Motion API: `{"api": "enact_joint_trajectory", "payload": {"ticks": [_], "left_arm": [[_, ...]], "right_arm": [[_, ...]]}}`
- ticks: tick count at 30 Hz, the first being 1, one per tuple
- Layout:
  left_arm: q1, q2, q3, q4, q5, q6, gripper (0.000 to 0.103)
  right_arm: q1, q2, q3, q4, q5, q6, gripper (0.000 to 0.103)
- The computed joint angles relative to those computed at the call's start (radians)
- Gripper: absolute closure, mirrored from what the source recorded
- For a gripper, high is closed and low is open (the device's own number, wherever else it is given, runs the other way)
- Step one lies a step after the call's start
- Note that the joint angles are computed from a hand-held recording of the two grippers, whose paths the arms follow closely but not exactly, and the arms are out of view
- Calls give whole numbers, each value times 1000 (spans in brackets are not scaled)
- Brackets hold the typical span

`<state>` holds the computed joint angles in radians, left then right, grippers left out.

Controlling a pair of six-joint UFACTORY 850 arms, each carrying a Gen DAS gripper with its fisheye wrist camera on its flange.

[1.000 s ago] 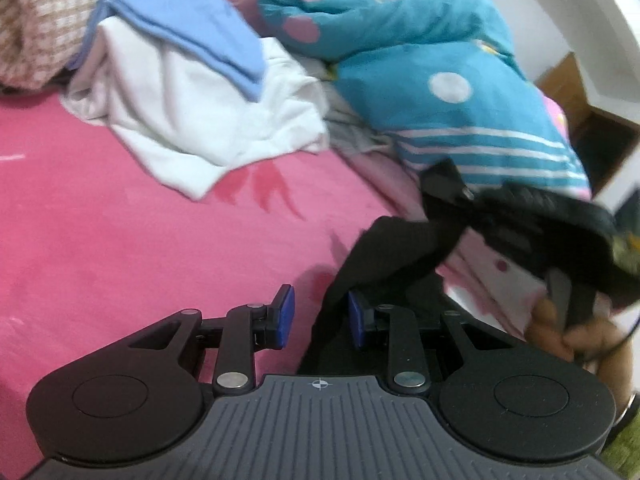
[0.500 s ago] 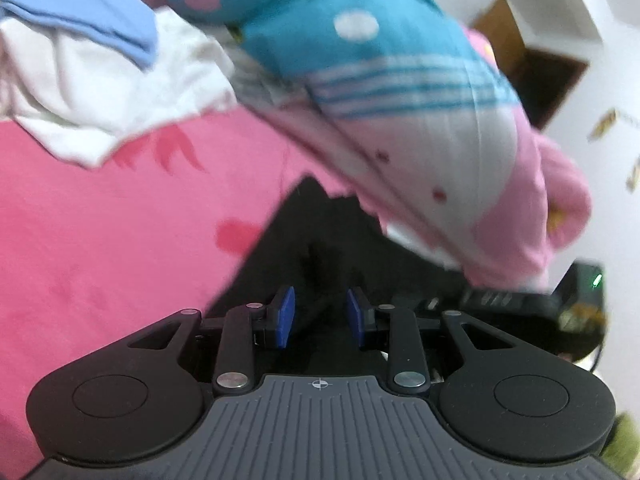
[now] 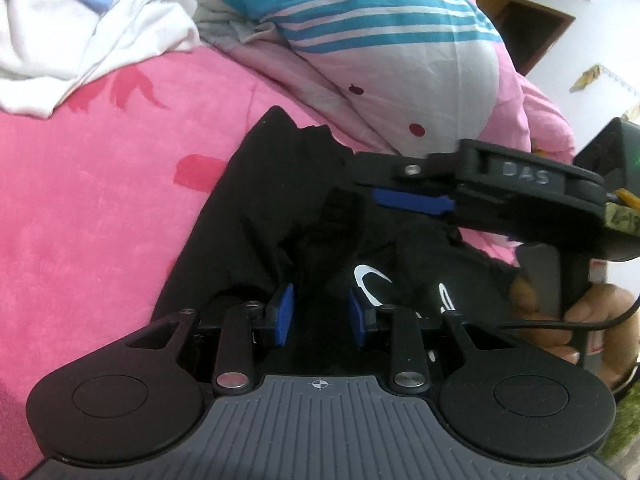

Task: Fold clothes

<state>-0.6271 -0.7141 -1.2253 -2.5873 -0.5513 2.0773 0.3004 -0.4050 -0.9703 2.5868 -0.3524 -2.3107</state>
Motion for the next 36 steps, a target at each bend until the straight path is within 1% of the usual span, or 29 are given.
{"api": "enact_joint_trajectory", "payload": {"ticks": [3,8,11,14,18,20,21,22,23,24,28,29,30,32,34,36], "left_arm": [[2,5,2,17,2,-15,74],[-7,12,6,-2,21,37,73],[-14,13,6,-34,34,95,73],[-25,16,6,-78,52,166,73],[-39,17,5,-140,73,258,73],[-42,16,4,-154,76,281,73],[-42,16,4,-154,76,284,73],[-41,16,4,-155,75,286,73],[-41,16,4,-156,75,289,73],[-41,15,4,-156,75,292,73],[-50,30,17,-192,78,377,73],[-54,35,22,-203,78,406,73],[-56,40,29,-205,74,428,73],[-62,49,40,-215,74,479,73],[-66,53,44,-217,80,516,73],[-68,55,45,-206,86,531,73]], "right_arm": [[5,-17,-17,6,5,11,42],[7,-19,-28,64,28,-27,44],[3,7,-10,34,18,19,44],[13,44,25,47,18,-14,43],[42,44,26,66,62,-78,43],[49,24,5,52,84,-74,46],[50,12,-8,30,96,-54,52],[50,0,-20,2,108,-26,63],[50,-7,-26,9,118,-29,74],[52,-9,-26,54,127,-68,92],[51,39,61,195,57,-172,93],[50,56,89,209,42,-168,93],[48,73,117,205,27,-143,93],[32,99,162,136,6,-20,93],[5,115,198,20,-24,157,92],[-35,123,233,-115,-81,353,91]]}}
